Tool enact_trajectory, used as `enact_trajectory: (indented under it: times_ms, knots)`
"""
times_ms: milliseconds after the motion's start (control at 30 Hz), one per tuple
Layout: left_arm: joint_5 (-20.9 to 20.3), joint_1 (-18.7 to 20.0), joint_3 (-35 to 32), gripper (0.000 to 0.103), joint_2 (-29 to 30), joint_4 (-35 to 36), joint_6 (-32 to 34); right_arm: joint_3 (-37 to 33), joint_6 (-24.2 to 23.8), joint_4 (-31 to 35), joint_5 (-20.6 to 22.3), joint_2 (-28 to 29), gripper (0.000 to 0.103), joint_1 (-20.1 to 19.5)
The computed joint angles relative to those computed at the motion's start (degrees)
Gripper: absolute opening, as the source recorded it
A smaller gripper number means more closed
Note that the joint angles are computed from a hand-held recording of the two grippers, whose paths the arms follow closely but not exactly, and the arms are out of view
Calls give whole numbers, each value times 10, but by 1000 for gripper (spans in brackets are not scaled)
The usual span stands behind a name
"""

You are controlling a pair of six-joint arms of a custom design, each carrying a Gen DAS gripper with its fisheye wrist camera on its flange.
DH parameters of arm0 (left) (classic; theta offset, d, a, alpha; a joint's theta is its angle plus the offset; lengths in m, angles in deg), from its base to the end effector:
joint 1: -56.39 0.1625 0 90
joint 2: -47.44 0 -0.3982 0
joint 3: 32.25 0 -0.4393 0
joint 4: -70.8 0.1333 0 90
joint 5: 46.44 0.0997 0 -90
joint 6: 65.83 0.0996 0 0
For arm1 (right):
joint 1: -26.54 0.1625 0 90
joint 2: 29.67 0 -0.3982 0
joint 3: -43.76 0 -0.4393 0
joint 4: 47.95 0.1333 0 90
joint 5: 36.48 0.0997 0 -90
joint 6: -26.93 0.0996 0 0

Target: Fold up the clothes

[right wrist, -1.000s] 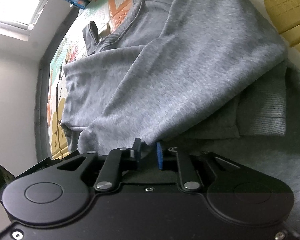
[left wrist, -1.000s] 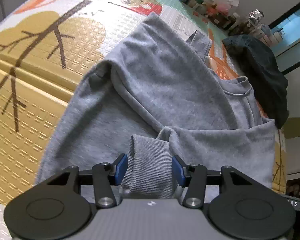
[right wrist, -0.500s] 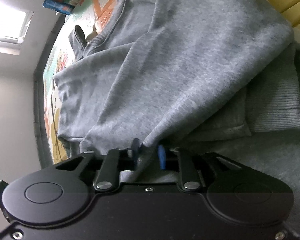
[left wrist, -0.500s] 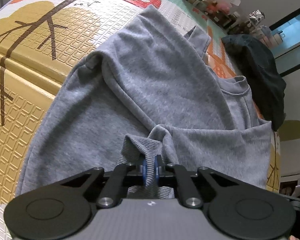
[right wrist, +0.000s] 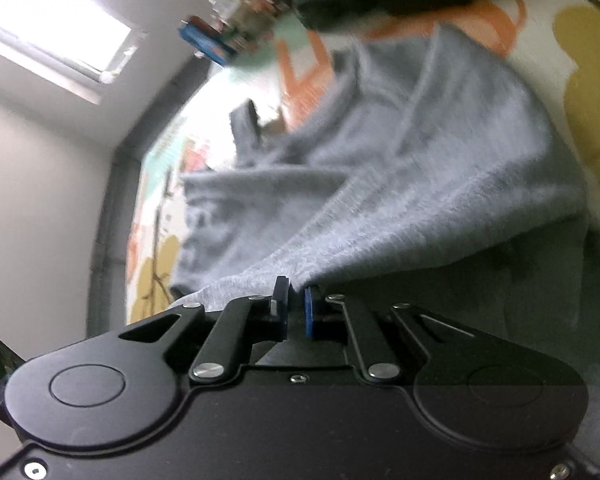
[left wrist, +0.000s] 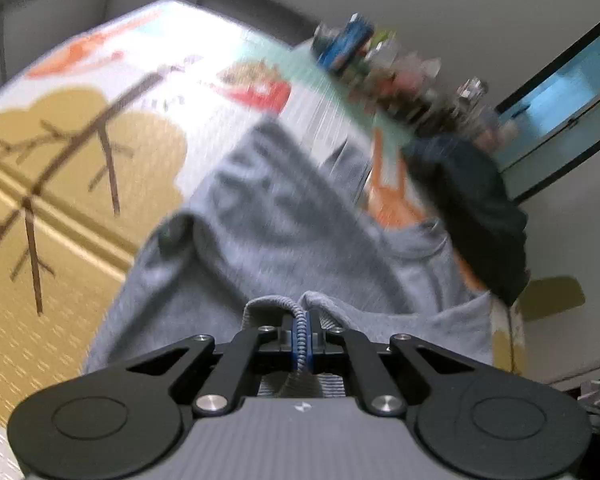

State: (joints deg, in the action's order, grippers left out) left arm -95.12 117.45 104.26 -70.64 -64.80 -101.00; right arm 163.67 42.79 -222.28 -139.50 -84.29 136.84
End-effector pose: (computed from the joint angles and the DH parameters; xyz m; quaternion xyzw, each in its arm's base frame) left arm 0.0038 -0.4045 0.3539 -0.1322 0.9037 -0.3683 0.1740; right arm 0.2914 -0.4681 0.0289 0.0192 -0.9799 0.1909 0.0553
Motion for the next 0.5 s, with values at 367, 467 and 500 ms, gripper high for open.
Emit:
enact_trajectory:
  times_ms: [367,467,500]
  knots:
    - [92,-51,14,4,-97,111,-58,-14,-71,50,64,2,6,39]
    - [94,-39,22,4,-123,166,-94,-18,-79,84,64,12,6,43]
    - [94,-32,25,4,-128,181,-105,-18,-80,94,62,15,6,44]
